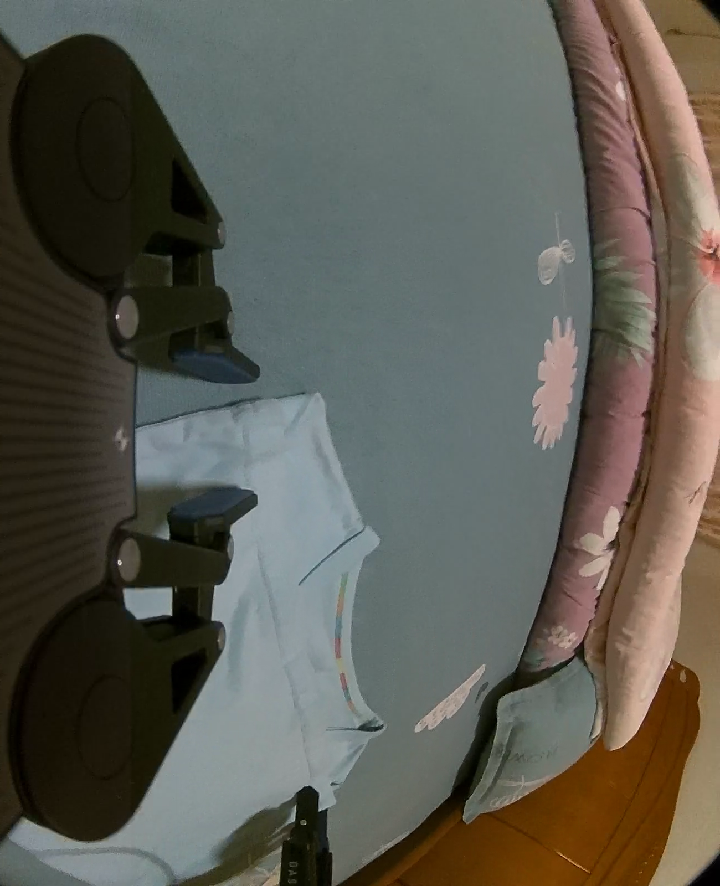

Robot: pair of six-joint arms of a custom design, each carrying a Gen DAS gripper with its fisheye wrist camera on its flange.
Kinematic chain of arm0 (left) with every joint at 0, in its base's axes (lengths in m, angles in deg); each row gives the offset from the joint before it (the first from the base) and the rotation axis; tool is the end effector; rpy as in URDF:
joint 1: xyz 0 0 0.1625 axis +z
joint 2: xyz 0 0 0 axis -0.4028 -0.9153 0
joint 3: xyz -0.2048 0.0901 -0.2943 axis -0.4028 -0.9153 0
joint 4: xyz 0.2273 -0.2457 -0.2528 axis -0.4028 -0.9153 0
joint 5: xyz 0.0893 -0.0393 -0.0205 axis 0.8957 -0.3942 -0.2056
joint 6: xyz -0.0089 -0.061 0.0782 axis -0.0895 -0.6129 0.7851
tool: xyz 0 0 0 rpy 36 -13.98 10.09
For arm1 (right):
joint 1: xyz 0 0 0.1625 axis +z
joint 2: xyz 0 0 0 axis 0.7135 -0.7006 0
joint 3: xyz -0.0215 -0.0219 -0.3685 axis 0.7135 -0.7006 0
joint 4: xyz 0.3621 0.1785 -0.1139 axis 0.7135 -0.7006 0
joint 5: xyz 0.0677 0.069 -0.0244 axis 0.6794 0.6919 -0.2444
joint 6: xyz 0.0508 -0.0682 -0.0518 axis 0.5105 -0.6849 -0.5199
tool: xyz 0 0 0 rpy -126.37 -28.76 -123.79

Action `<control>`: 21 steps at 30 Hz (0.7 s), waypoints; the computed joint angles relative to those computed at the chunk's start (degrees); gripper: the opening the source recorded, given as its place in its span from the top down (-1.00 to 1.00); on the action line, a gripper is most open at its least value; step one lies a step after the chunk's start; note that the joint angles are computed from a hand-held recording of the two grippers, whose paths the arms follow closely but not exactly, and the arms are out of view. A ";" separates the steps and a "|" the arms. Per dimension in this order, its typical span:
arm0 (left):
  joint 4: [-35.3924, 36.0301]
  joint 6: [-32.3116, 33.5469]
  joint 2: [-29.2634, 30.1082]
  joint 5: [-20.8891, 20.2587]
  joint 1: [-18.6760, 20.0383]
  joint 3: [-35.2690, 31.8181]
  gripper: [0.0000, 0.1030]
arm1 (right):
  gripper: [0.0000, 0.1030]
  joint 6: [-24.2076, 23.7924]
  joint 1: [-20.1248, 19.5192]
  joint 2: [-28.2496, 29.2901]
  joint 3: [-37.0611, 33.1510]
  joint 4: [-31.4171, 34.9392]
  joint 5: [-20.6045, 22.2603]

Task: Fold clothes

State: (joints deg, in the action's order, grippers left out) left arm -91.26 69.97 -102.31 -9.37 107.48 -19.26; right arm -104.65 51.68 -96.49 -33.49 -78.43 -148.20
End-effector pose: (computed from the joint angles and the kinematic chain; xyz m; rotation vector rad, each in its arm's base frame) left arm 0.0961 -0.7641 0.3218 0.3644 2.4098 -0.9052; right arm 0.1932 -0.8110 0.0172 0.6190 -2.3658 0.8049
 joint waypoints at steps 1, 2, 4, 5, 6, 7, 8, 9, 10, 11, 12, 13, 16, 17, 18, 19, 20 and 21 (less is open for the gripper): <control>0.08 0.31 0.15 -0.01 0.00 -0.18 0.25 | 0.31 -0.06 0.00 -0.32 0.68 -0.33 0.61; 0.31 0.48 0.42 -0.16 0.05 -0.54 0.29 | 0.43 -0.07 0.00 -0.54 1.12 -0.44 1.14; 0.79 0.85 0.92 -0.34 0.12 -1.22 0.46 | 0.56 -0.67 0.05 -0.40 0.98 -0.75 1.43; 0.47 1.09 1.07 -0.22 0.07 -1.29 0.50 | 0.66 -0.94 0.13 -0.21 0.66 -0.75 1.40; -0.47 1.65 1.15 -0.20 0.02 -1.08 0.56 | 0.66 -1.19 0.22 0.04 0.24 -0.73 1.31; -0.69 1.90 1.10 -0.44 0.05 -0.98 0.67 | 0.68 -1.45 0.32 0.29 -0.20 -0.70 1.22; -0.92 2.15 1.04 -0.69 0.08 -0.87 0.74 | 0.72 -1.96 0.38 0.39 -0.21 -1.17 1.18; -1.15 2.41 0.97 -0.91 0.11 -0.75 0.78 | 0.73 -2.34 0.41 0.42 -0.17 -1.48 1.12; -1.52 2.85 0.82 -0.83 0.04 -0.44 0.85 | 0.74 -2.66 0.43 0.43 -0.15 -1.68 1.04; -2.28 3.31 0.63 -0.97 -0.01 -0.01 0.87 | 0.77 -2.82 0.44 0.32 0.12 -2.14 1.16; -2.95 3.80 0.45 -0.95 -0.14 0.38 0.88 | 0.77 -2.88 0.45 0.16 0.45 -2.54 1.33; -3.97 4.58 0.28 -0.61 -0.39 0.83 0.88 | 0.78 -2.97 0.51 0.13 0.51 -2.73 1.22; -6.17 6.19 -0.32 -0.34 -0.99 1.82 0.91 | 0.81 -3.89 0.72 0.32 0.54 -4.47 0.85; -6.36 6.32 -0.44 -0.58 -1.05 1.86 0.91 | 0.85 -4.22 0.78 0.26 0.69 -5.06 0.99; -6.44 6.55 -0.51 -0.74 -1.14 1.82 0.92 | 0.86 -4.90 0.89 0.42 0.52 -5.68 0.91; -6.90 6.86 -0.47 -1.01 -1.19 1.75 0.92 | 0.86 -5.52 0.95 0.60 0.32 -6.48 1.09; -7.35 7.16 -0.42 -1.27 -1.24 1.65 0.92 | 0.86 -5.57 0.96 0.68 0.06 -6.61 1.43; -7.52 7.24 -0.12 -1.34 -1.25 1.12 0.92 | 0.86 -5.67 1.00 1.04 -0.75 -6.39 1.55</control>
State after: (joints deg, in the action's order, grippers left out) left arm -98.78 77.22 -102.43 -10.70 106.23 -18.14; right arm -110.31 52.67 -95.46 -34.24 -84.83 -146.65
